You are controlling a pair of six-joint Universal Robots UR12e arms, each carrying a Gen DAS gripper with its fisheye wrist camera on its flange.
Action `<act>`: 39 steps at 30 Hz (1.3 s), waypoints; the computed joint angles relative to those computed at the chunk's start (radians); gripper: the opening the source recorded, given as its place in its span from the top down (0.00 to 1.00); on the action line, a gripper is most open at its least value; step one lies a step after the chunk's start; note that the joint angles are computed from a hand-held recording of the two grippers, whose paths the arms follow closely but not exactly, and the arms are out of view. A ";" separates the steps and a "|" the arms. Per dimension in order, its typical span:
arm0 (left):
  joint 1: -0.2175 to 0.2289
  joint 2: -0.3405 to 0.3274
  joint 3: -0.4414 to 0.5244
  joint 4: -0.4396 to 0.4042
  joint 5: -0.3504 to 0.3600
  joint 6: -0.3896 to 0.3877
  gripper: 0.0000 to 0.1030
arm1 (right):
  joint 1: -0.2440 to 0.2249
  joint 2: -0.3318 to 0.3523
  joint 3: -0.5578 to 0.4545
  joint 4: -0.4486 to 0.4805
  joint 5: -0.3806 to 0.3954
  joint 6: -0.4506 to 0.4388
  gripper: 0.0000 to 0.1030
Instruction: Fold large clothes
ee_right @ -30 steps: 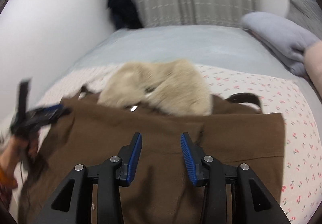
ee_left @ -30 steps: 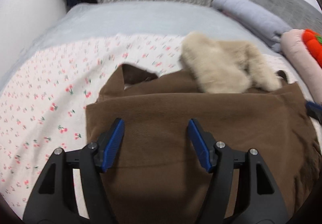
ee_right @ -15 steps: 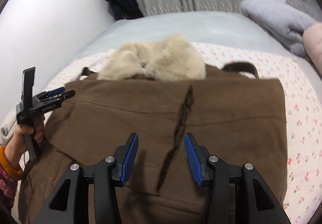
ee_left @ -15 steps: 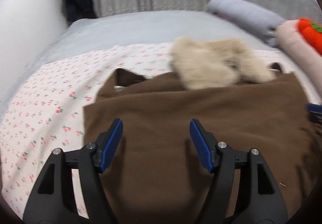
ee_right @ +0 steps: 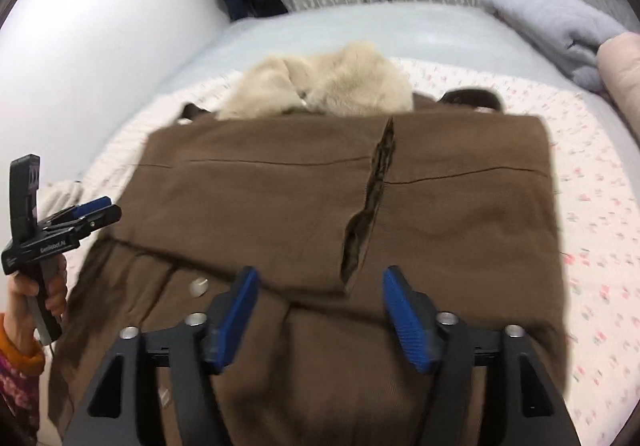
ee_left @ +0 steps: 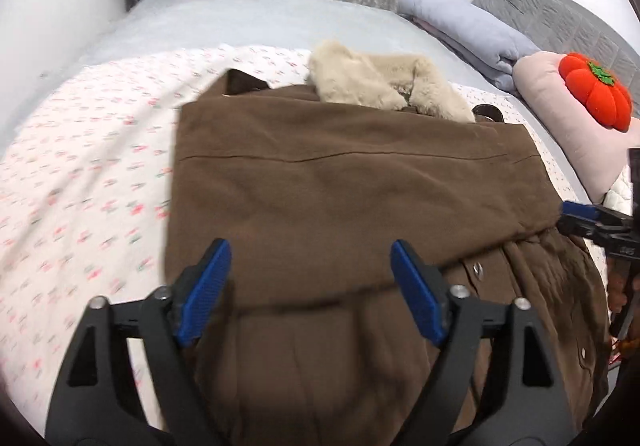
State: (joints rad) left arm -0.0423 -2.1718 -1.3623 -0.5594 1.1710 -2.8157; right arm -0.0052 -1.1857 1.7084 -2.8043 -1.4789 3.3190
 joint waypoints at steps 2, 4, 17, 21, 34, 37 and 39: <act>0.008 0.041 -0.047 0.000 0.013 0.019 0.16 | -0.002 -0.045 0.046 -0.017 -0.018 -0.003 0.22; 0.019 0.077 -0.084 -0.020 0.018 0.037 0.16 | -0.009 -0.085 0.088 -0.029 -0.017 0.004 0.21; 0.122 0.265 -0.318 -0.063 -0.027 0.138 0.04 | -0.022 -0.295 0.318 -0.029 -0.072 0.014 0.17; 0.142 0.285 -0.350 -0.087 0.017 0.137 0.04 | -0.015 -0.327 0.366 -0.018 -0.111 0.018 0.17; 0.192 0.308 -0.418 -0.313 -0.038 0.194 0.04 | -0.016 -0.355 0.458 0.031 -0.071 0.060 0.17; 0.196 0.318 -0.438 -0.339 -0.051 0.227 0.08 | -0.019 -0.348 0.472 0.023 -0.057 0.076 0.17; 0.195 0.324 -0.452 -0.330 -0.047 0.231 0.23 | -0.013 -0.337 0.472 0.034 -0.066 0.081 0.21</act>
State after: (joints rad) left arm 0.1529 -1.8477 -1.8142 -0.8893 1.1244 -2.5851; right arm -0.0177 -1.5224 2.1803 -2.7705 -1.5450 3.4005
